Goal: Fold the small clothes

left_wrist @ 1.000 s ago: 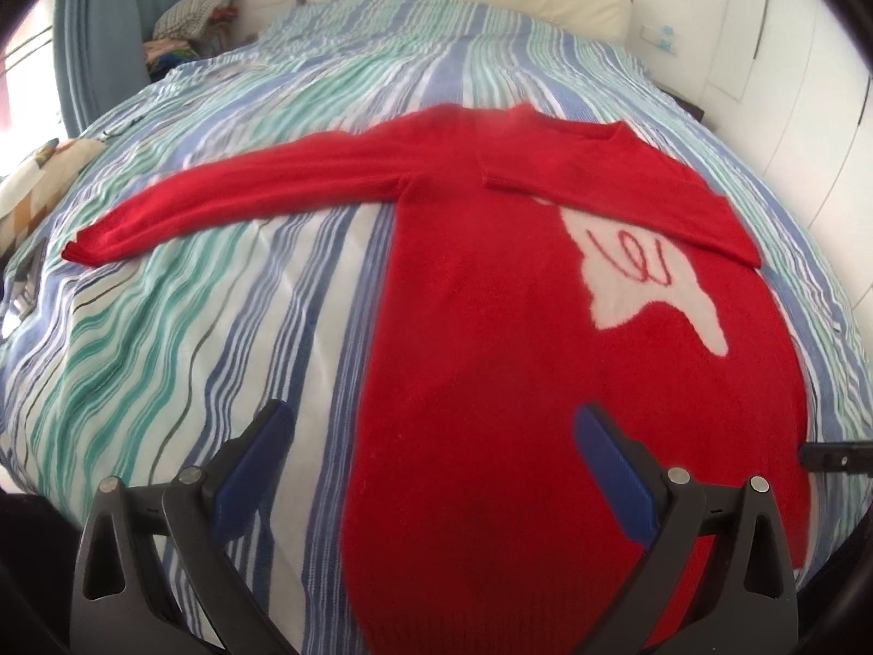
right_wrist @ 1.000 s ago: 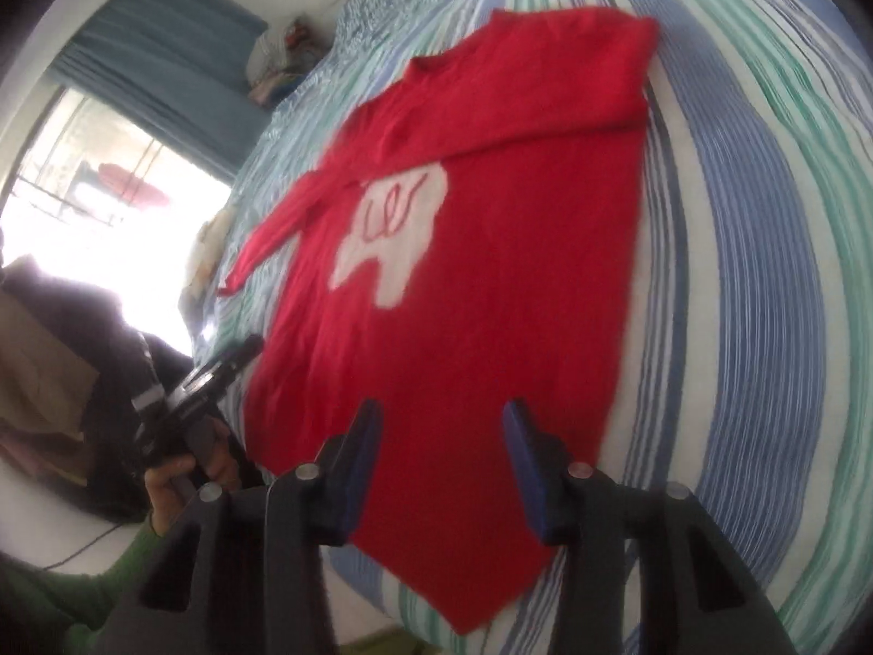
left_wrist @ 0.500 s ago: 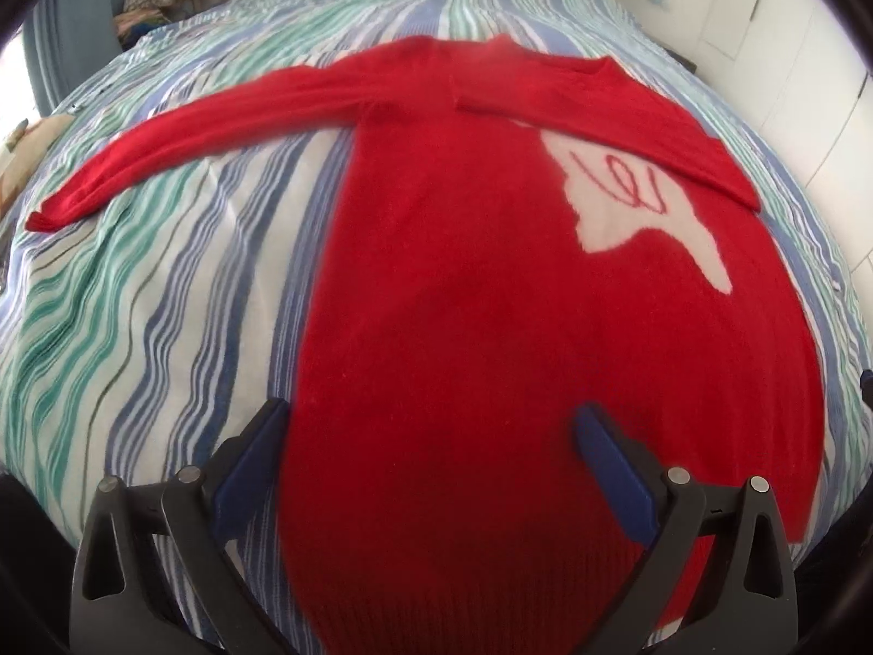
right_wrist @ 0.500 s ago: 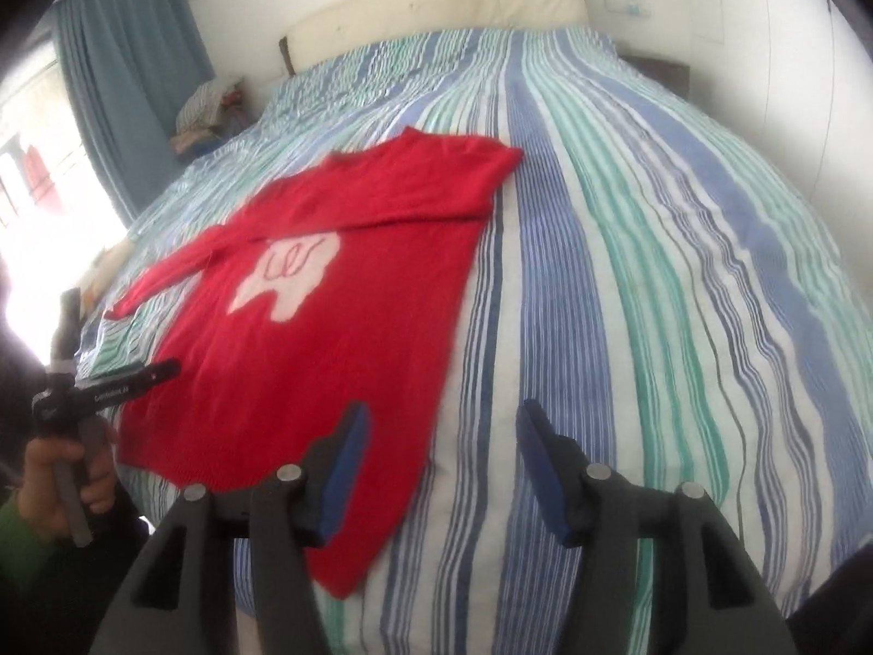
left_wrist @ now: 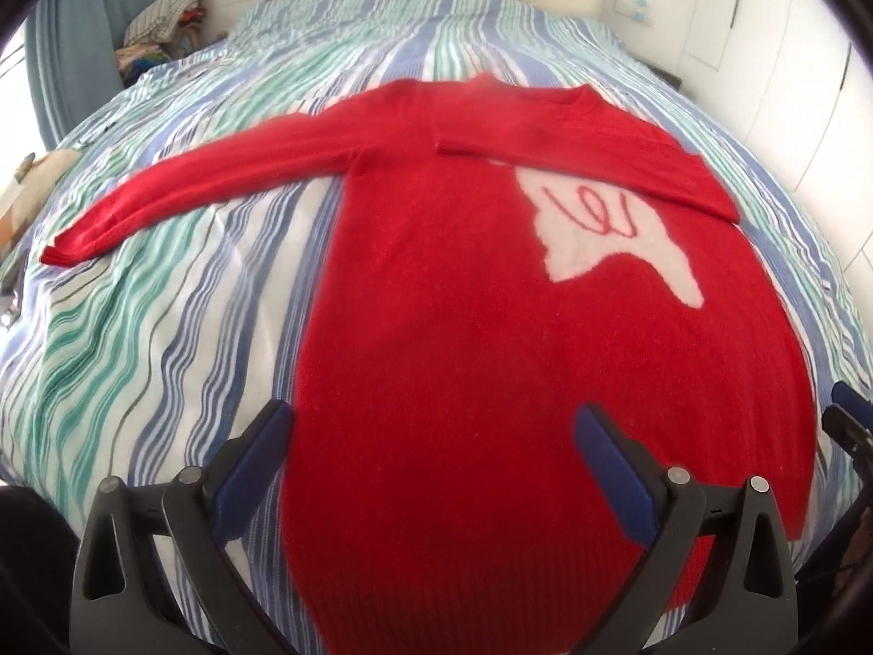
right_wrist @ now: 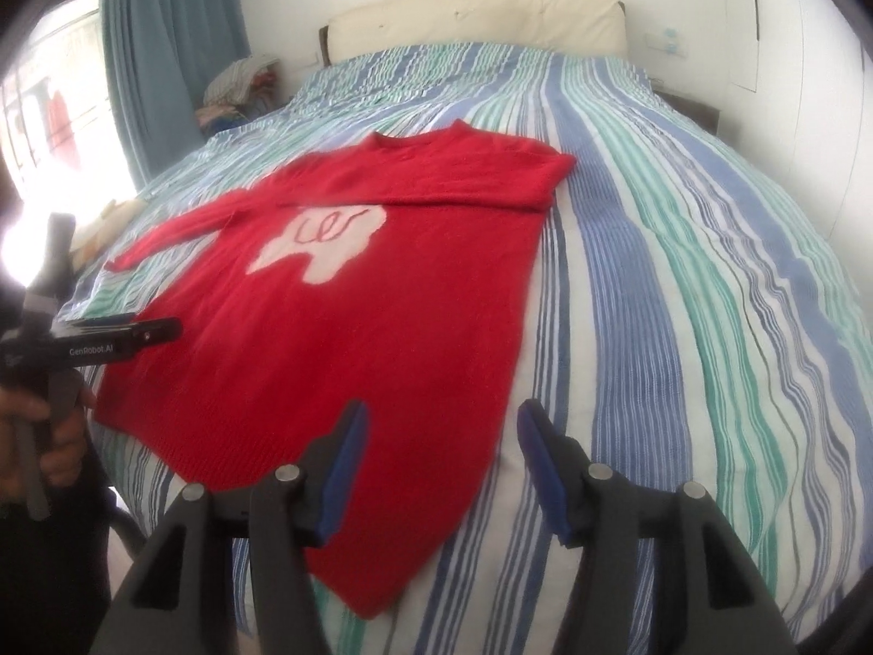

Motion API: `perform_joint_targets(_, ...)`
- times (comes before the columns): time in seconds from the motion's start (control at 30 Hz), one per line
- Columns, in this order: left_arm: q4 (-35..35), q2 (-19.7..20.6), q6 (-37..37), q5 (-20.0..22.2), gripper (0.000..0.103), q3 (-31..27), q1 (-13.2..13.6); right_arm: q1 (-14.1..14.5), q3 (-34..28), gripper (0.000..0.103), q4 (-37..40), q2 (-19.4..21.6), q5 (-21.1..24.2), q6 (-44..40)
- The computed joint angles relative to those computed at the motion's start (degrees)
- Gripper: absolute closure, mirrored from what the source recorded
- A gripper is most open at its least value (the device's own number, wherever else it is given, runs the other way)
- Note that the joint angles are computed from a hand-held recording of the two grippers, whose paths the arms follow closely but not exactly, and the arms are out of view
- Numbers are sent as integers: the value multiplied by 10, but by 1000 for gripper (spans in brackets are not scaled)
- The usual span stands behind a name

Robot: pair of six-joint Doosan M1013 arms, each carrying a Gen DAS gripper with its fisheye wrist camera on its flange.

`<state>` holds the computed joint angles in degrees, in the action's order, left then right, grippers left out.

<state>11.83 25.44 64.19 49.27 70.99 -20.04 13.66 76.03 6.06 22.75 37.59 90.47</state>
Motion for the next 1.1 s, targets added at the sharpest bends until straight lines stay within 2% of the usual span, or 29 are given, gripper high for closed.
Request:
perform_joint_targets(0.23, 6, 8, -8, 8, 1, -12, 2, -4, 2, 46, -16, 2, -8, 24)
perform_joint_targets(0.5, 22, 1, -13, -10, 1, -3, -2, -3, 11, 46, -35, -5, -24, 36)
perform_joint_targets(0.63, 14, 3, -7, -11, 1, -6, 0, -1, 10, 46, -76, -5, -26, 67)
perform_joint_targets(0.8, 7, 4, -25, -6, 1, -7, 6, 2, -1, 44, -195, 2, -11, 188)
perform_joint_targets(0.93, -1, 4, -39, -7, 1, -6, 10, -4, 2, 37, -206, 1, 3, 218)
perform_joint_targets(1.0, 5, 5, -36, -6, 1, -8, 9, -3, 1, 37, -213, 1, 13, 219)
perform_joint_targets(1.1, 19, 2, -45, -11, 1, -5, 7, -1, 0, 37, -224, 1, 2, 223)
